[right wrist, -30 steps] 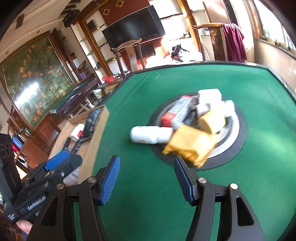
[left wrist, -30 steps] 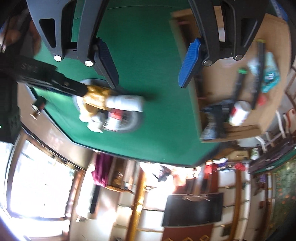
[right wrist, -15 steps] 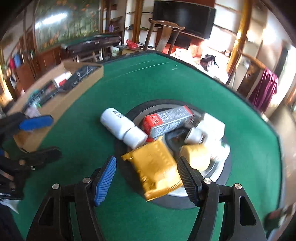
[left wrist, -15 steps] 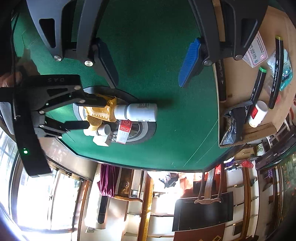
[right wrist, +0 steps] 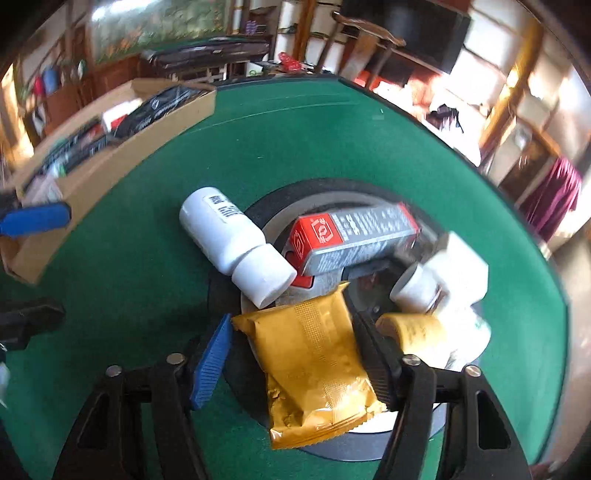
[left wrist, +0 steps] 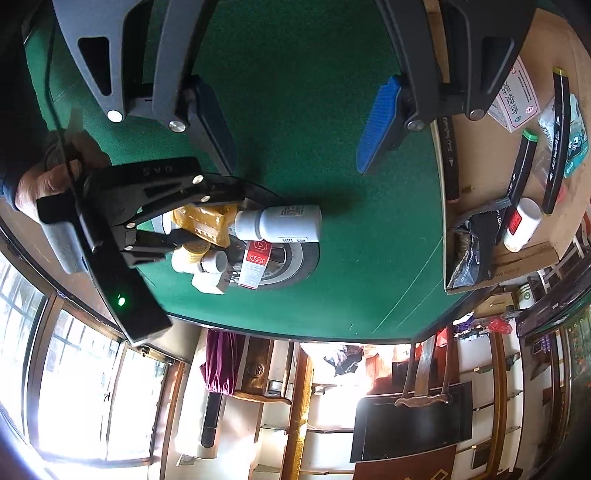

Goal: Organize objects
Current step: 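Move right gripper to the yellow foil packet and grasp it while left approaches the turntable, then lift the yellow foil packet with the right gripper off the turntable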

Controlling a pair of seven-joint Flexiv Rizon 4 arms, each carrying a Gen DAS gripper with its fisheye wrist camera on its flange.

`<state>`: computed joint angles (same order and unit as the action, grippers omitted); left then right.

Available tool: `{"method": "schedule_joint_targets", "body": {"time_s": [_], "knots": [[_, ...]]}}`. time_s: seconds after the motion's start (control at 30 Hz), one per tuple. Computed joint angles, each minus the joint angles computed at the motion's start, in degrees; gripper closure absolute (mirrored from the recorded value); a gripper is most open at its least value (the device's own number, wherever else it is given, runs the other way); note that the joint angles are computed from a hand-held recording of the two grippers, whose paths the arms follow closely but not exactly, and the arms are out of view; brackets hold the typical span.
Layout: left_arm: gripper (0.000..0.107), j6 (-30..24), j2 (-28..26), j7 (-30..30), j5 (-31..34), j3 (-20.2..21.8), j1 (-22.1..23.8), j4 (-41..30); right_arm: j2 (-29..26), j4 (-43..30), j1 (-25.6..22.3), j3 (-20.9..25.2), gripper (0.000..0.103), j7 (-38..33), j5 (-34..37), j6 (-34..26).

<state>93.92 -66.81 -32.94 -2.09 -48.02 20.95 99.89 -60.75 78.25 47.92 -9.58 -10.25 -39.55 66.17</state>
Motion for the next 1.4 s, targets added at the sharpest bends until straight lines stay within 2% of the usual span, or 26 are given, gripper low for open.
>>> {"method": "schedule_joint_targets", "body": {"time_s": [0.1,0.13,0.17,0.23,0.33,0.43,0.47,0.5,0.53,0.6,0.63,0.73,0.87,0.93,1.1,1.2,1.4], "knots": [[0.040,-0.42,0.13,-0.27,-0.32,0.23,-0.21,-0.32,1.51,3.73,2.24,-2.42,0.041,6.52,0.13,2.79],[0.040,-0.33,0.17,-0.36,-0.45,0.30,-0.29,-0.37,2.42,5.78,3.68,-3.80,0.043,10.77,0.40,3.92],[0.040,-0.35,0.15,-0.41,-0.53,0.21,-0.24,-0.38,3.01,7.26,4.52,-4.71,0.051,13.64,0.29,5.42],[0.040,-0.43,0.14,-0.48,-0.68,0.15,-0.23,-0.45,3.84,9.18,6.35,-6.04,0.052,18.51,0.41,6.32],[0.040,-0.36,0.09,-0.62,-0.76,0.19,-0.26,-0.53,4.48,10.65,9.51,-7.92,0.051,24.16,-1.54,4.09],[0.040,-0.08,-0.01,-0.69,-0.64,0.24,-0.28,-0.57,3.60,7.13,7.79,-4.52,0.049,22.37,-2.16,-2.35],[0.040,-0.14,0.01,-0.75,-0.66,0.33,-0.33,-0.62,3.28,5.50,7.08,-2.64,0.041,21.36,-1.63,-5.53],[0.040,-0.04,-0.01,-0.82,-0.66,0.38,-0.34,-0.64,3.01,4.72,6.89,-2.02,0.038,21.79,-1.94,-6.86],[0.040,-0.14,-0.02,-0.83,-0.63,0.30,-0.22,-0.61,2.80,4.05,7.17,-1.76,0.040,22.43,-2.41,-8.98],[0.040,-0.13,-0.19,-0.66,-0.48,-0.07,0.16,-0.45,2.59,2.72,7.29,-0.40,0.054,22.88,-2.86,-13.45],[0.040,0.10,-0.31,-0.57,-0.33,-0.22,0.28,-0.37,2.66,2.51,6.86,0.28,0.054,24.19,-2.72,-13.56],[0.040,0.16,-0.17,-0.51,-0.08,0.23,-0.08,-0.41,5.21,6.81,8.30,-1.39,0.055,33.17,-5.80,-11.23],[0.040,0.71,-0.63,0.20,0.74,-0.11,-0.03,-0.28,10.88,15.35,11.91,-7.10,0.055,50.10,-15.56,-7.59],[0.040,1.28,-1.16,0.53,1.34,-0.75,0.29,-0.10,13.85,17.94,12.76,-7.90,0.055,54.97,-18.22,-10.14],[0.040,1.20,-1.62,0.77,2.02,-0.73,-0.01,-0.51,18.42,18.10,11.12,-4.95,0.055,54.80,-18.98,-18.28],[0.040,1.44,-1.71,0.66,2.08,-0.95,0.13,-0.46,20.79,14.37,11.26,-2.21,0.055,47.79,-17.07,-29.03],[0.040,0.95,-1.93,0.54,1.89,-1.43,0.44,-0.55,26.73,8.87,12.07,-0.91,0.055,45.69,-22.06,-41.56]]}}
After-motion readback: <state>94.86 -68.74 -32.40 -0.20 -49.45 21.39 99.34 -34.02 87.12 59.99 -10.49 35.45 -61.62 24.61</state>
